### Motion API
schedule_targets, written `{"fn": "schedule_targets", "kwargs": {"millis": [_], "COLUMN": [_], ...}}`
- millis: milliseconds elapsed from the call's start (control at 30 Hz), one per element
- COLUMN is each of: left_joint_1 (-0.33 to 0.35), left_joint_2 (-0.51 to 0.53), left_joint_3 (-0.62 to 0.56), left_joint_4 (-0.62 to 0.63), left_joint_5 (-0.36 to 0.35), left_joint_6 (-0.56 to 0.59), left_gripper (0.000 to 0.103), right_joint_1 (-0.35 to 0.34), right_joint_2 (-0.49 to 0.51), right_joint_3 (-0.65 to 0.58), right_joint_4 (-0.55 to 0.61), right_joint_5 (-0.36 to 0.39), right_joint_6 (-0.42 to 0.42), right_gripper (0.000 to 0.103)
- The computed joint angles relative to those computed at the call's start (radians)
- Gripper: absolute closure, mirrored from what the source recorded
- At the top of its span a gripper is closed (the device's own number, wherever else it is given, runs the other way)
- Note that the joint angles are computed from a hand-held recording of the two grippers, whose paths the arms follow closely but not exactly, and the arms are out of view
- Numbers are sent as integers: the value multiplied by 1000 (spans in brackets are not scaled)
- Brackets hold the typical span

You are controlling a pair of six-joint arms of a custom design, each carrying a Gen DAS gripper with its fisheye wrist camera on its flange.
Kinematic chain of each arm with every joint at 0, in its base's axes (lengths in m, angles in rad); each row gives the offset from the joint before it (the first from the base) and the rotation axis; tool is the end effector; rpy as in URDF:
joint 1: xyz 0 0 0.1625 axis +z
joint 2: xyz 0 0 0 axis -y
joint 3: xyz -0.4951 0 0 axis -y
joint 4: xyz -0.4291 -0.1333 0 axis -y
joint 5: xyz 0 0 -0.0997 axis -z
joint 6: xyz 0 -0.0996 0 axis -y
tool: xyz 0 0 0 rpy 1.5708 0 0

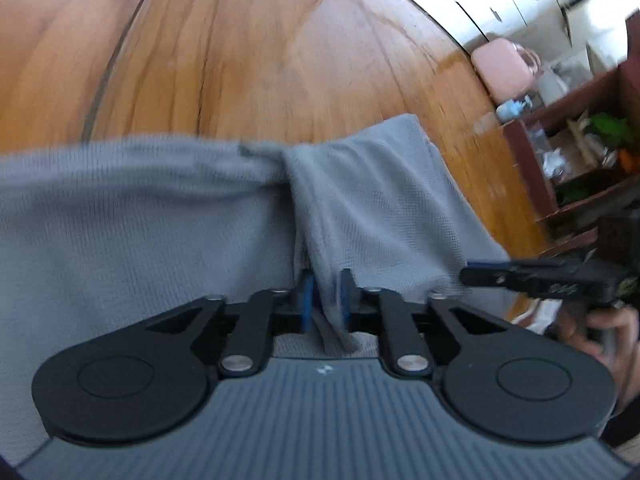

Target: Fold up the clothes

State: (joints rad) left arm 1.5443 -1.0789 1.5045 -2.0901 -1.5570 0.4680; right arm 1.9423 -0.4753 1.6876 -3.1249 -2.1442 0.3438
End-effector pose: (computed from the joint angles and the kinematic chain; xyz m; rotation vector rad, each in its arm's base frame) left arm 0.1152 -0.7365 0.3319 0.7588 3.0104 -0.1373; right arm 0.3326 -0.6354 -0.0582 -0.0976 -2.6382 0.6984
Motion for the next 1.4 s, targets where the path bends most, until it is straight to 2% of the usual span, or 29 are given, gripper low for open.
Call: {"fn": "schedule_targets", "kwargs": {"millis": [33,67,100,200,300,333,400,433,500,567,600,667,733,800,867,933,967,1033,1100,1167,1300,1333,1400], "left_joint_1": [-4,-6,-6,-2,0,3,11,18,31,46,48,44,25,4,5,10,9,-2,-15,-16,25,36,42], "left_joint_2": [-5,-5,-2,9,6,2,-2,1,9,36,45,57,57,54,38,15,2,-30,-66,-113,-221,-243,-268], "left_joint_3": [7,8,4,-6,6,12,20,21,21,-10,-20,-23,-5,2,-8,-21,-26,-21,-12,6,75,97,137], "left_joint_4": [-9,-10,-4,7,-29,-56,-117,-157,-236,-257,-279,-354,-449,-486,-455,-410,-393,-377,-359,-333,-333,-350,-401], "left_joint_5": [0,-1,-2,5,-15,-32,-60,-64,-71,-62,-43,9,114,229,248,234,238,285,346,404,454,492,637], "left_joint_6": [10,11,5,-12,-42,-42,-46,-53,-67,-107,-113,-94,-52,-32,-68,-107,-120,-131,-141,-179,-268,-274,-275], "left_gripper": [63,61,61,58,58,58,58,58,58,62,72,80,80,80,74,67,59,52,43,33,32,32,32], "right_joint_1": [1,1,-2,-11,-26,-31,-33,-30,-20,-13,-13,-15,-17,-17,-13,19,35,63,96,122,180,190,201], "right_joint_2": [3,6,15,57,124,144,182,199,239,268,268,265,272,268,256,294,315,359,372,370,394,400,389], "right_joint_3": [4,8,-8,-105,-240,-272,-333,-361,-419,-449,-448,-443,-451,-448,-452,-487,-508,-555,-536,-498,-448,-438,-385], "right_joint_4": [-36,-73,-95,-63,9,11,13,13,8,-19,-25,-37,-37,-29,24,-5,-25,-82,-184,-218,-266,-274,-285], "right_joint_5": [0,0,-2,-26,-148,-165,-200,-220,-279,-316,-317,-317,-319,-330,-351,-457,-511,-602,-573,-512,-401,-364,-207], "right_joint_6": [-22,-45,-59,-47,-12,-26,-80,-121,-228,-330,-334,-339,-364,-403,-359,-379,-396,-455,-513,-513,-507,-499,-468], "right_gripper": [50,45,43,39,37,34,34,37,51,51,51,51,49,46,46,41,41,40,39,38,37,37,37]}}
